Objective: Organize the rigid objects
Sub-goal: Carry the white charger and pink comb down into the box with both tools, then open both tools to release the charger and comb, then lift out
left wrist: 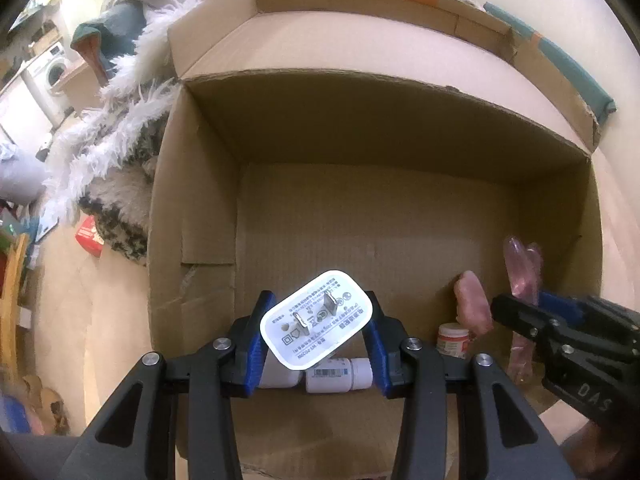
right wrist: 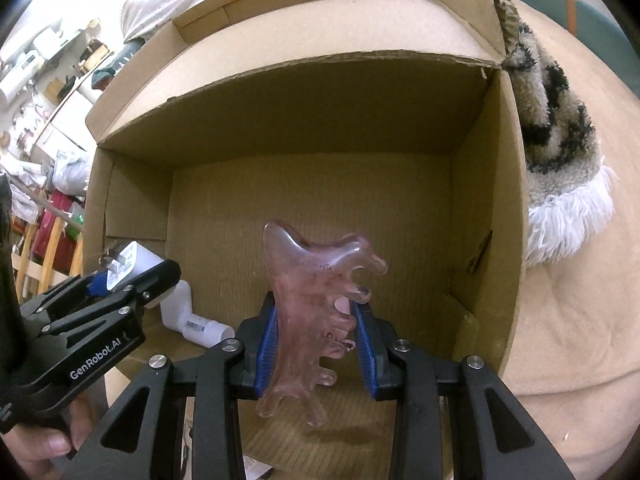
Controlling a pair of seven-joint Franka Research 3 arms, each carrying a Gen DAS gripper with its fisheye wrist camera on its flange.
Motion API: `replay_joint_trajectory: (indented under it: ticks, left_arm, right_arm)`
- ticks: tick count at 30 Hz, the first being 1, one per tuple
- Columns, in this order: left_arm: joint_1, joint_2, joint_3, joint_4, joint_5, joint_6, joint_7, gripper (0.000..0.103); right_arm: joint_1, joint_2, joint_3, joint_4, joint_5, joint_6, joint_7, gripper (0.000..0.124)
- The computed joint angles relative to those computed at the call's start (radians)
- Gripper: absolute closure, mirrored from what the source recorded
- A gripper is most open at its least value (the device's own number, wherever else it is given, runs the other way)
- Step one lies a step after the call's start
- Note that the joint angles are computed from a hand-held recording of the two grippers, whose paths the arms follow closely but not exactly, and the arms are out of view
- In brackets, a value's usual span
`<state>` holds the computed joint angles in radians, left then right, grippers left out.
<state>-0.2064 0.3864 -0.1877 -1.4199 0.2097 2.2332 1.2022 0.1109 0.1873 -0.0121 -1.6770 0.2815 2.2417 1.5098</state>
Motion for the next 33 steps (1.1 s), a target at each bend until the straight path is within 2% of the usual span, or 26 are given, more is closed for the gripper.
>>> replay_joint_trajectory:
  ticks: [8, 13, 17, 19, 22, 27, 33]
  left_arm:
    - [-0.012, 0.014, 0.001, 0.007, 0.026, -0.01, 0.014, 0.064]
    - [-0.017, 0.029, -0.002, 0.026, 0.018, -0.034, 0.014, 0.064]
    - [-0.023, 0.017, 0.001, 0.013, 0.032, -0.013, 0.011, 0.061]
    - [-0.022, 0.012, -0.001, 0.013, 0.03, -0.013, 0.014, 0.052]
    - [-0.018, 0.001, -0.004, 0.008, 0.018, -0.007, 0.016, 0.044]
    - [-0.007, -0.018, -0.003, -0.002, -0.001, -0.014, 0.009, 0.04]
    - [0.019, -0.051, -0.009, -0.006, -0.046, -0.04, 0.039, 0.04]
  right_arm:
    - [0.009, 0.014, 0.001, 0.019, -0.023, -0.012, 0.01, 0.087]
    - [-0.003, 0.008, 0.001, 0.01, 0.024, 0.007, 0.002, 0.087]
    - [-0.015, 0.007, 0.003, 0.011, 0.072, 0.011, -0.005, 0.087]
    - [-0.02, 0.002, 0.003, 0.005, 0.094, 0.016, -0.012, 0.084]
    - [-0.02, -0.013, 0.005, -0.014, 0.105, 0.046, -0.028, 0.077]
    - [-0.007, -0.035, 0.011, -0.034, 0.106, 0.098, -0.058, 0.049]
    - [-0.007, -0.05, 0.01, -0.05, 0.13, 0.11, -0.072, 0.047]
